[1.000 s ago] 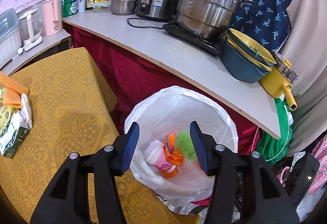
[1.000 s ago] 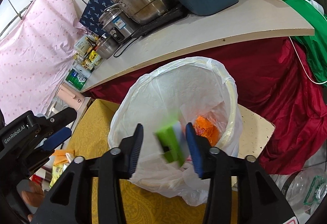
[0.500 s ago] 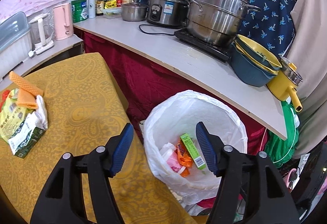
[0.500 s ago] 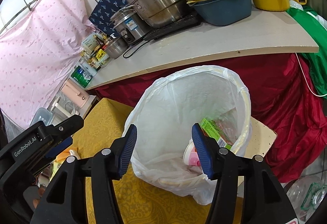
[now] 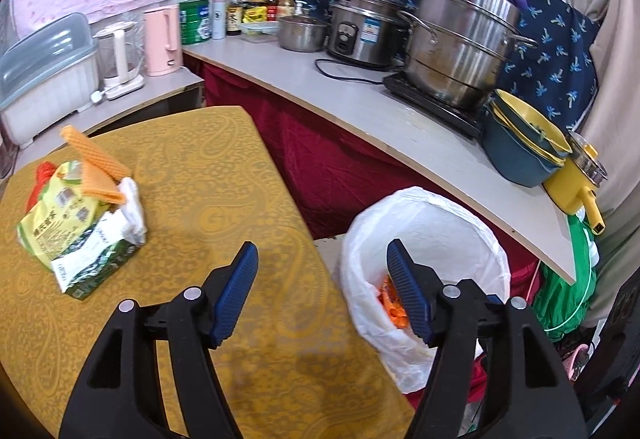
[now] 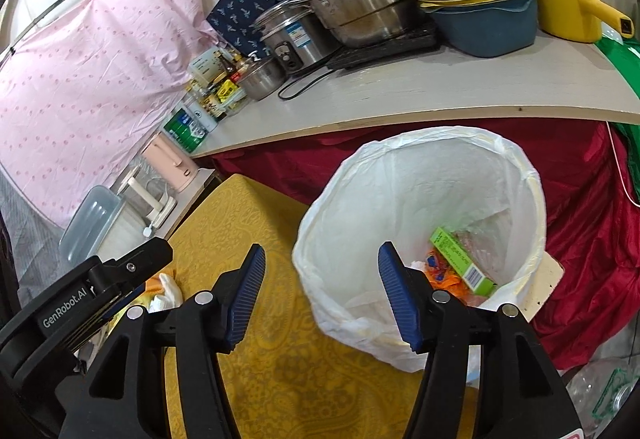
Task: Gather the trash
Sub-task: 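Return both tools to the remaining snack bag pile on the table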
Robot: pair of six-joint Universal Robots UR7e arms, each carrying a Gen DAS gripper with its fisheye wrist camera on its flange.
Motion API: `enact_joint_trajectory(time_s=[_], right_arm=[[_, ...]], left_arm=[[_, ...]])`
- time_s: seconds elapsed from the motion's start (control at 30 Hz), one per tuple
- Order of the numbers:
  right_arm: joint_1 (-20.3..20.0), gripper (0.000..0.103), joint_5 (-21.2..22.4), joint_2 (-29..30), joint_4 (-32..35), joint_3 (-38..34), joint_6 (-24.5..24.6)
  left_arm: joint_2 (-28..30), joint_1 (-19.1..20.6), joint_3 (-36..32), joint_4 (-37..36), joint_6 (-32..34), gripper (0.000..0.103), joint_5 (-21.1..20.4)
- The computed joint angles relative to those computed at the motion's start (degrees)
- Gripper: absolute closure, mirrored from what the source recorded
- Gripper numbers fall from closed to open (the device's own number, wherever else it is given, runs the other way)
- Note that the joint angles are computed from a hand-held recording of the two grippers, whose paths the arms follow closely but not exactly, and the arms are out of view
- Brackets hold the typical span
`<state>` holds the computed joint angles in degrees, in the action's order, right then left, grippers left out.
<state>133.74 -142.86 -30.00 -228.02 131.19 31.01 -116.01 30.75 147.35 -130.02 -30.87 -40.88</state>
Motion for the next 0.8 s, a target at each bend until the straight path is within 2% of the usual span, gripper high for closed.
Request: enact_joint_trajectory(time_s=[0.1,0.37,0.47,0.67,0.8], right_arm=[[0.9,0.042,0.4,0.4,2.3,-1.9,-0.5],[2.4,0.040,2.3,2.4,8.2,-7.1,-1.2],[2.9,0.040,3.3,3.4,10.7,-9.4,-1.5],[3.8,0.040,6.0,6.3,16.3,-14.7,-2.5],[5.1,0.040,5.2,8.1,24.2,-19.7,-3.5]], left_arm=[[-3.2,0.0,-0.3,3.7,-0.7,0.039,1.5],[-11.2,1.1,-1.7,14.7,-3.3,0.038,7.1],[-14.1,2.5,-2.5,18.8,-4.1,0.034,8.9],[-18.2,7.4,-3.9,22.3,-2.5,0.034,12.6],[-19.3,11.3,-4.7,22.7,-0.2,0.034,15.5]])
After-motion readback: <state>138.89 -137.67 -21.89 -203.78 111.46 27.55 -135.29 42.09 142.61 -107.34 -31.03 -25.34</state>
